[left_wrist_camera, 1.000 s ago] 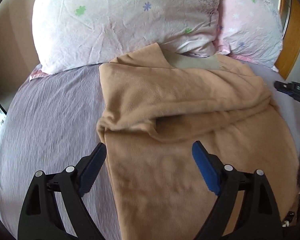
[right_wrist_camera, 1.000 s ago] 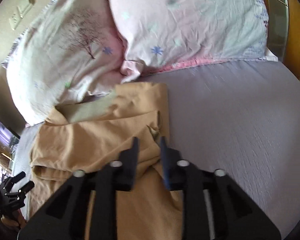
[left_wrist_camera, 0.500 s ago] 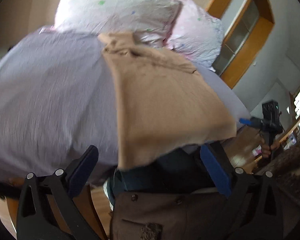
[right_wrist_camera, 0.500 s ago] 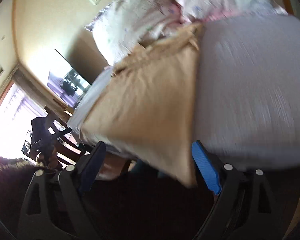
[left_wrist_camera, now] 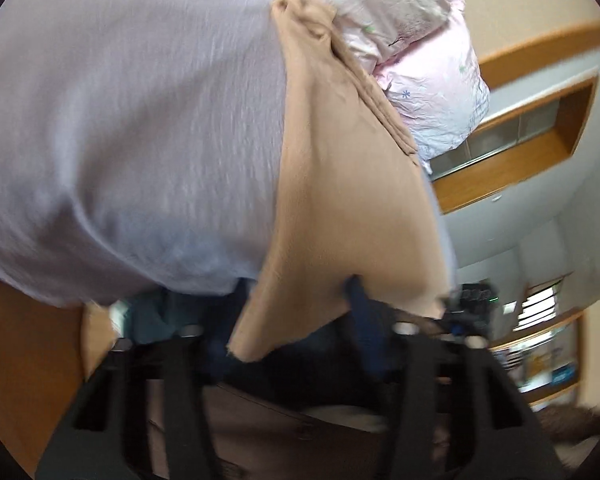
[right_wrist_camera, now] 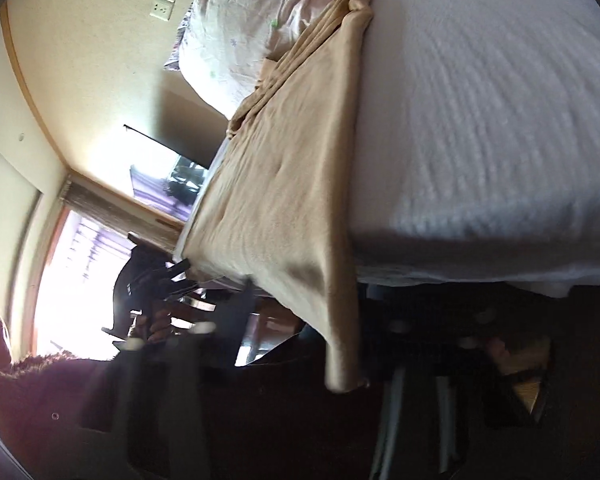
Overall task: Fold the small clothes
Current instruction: 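Grasp the hem of the folded shirt strip with the left gripper, then fold the hem up toward the collar with the left gripper and release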
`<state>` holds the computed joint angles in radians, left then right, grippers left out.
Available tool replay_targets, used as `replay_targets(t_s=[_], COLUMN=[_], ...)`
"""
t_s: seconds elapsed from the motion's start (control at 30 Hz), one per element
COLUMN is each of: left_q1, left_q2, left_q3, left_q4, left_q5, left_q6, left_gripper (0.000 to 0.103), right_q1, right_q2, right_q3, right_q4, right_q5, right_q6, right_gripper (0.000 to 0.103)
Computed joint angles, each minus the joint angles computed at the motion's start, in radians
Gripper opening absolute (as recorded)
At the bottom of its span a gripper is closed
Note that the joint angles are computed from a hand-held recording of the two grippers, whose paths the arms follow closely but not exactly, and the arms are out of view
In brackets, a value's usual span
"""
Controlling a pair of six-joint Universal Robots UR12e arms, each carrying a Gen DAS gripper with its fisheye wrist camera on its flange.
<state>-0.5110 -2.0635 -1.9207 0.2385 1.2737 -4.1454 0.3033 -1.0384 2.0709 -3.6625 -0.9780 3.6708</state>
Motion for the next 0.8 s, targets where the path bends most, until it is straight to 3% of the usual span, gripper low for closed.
replay_targets(t_s=[0.03,0.07,0.23,0.37,0.5,0.57,0.7,0.8], left_q1=[0.004,0.004,0.006,0.030,0.076,0.101,0.150,0.179], left_q2=[-0.004,0.000,0.052,0.077,0.030,-0.018,-0.126,-0.181], left_q3=[-0.003,-0.005,-0.006,0.093,0.247,0.329,0.488,0.554], left_q4=[0.027,0.029,0.047,-0.090,-0.230,-0.287,-0.424,-0.475], left_q5=[-0.023,-0.030,0.023,0.088,0.152,0.175,0.182,0.175], left_q6=[-0.026,-0.045,-0.056,0.086,0.173,0.177,0.134,0.089], left_gripper=[0.019,0.007,0.004,0.004,0.004,0.004,0.004,0.004], right_q1=[0.002,0.006,0.012,0.015,0.022,0.023,-0.003,-0.025], right_q2=[-0.003,-0.008,-0.059,-0.077,-0.037,0.019,0.112,0.168], right_q3=[0.002,0.005,-0.011,-0.115,-0.295,-0.429,-0.611,-0.707], right_q4=[-0.001,-0.012,-0.118,-0.100,0.027,0.139,0.358,0.441], right_q5=[0.005,0.001,-0.014,-0.053,-0.195,-0.311,-0.424,-0.413], right_q6=[-0.012,-0.025,-0.068,-0.127,-0.118,-0.056,0.101,0.188], right_gripper=[0.008,0.007,0.007,0.007,0.007,0.007,0.007,0.006])
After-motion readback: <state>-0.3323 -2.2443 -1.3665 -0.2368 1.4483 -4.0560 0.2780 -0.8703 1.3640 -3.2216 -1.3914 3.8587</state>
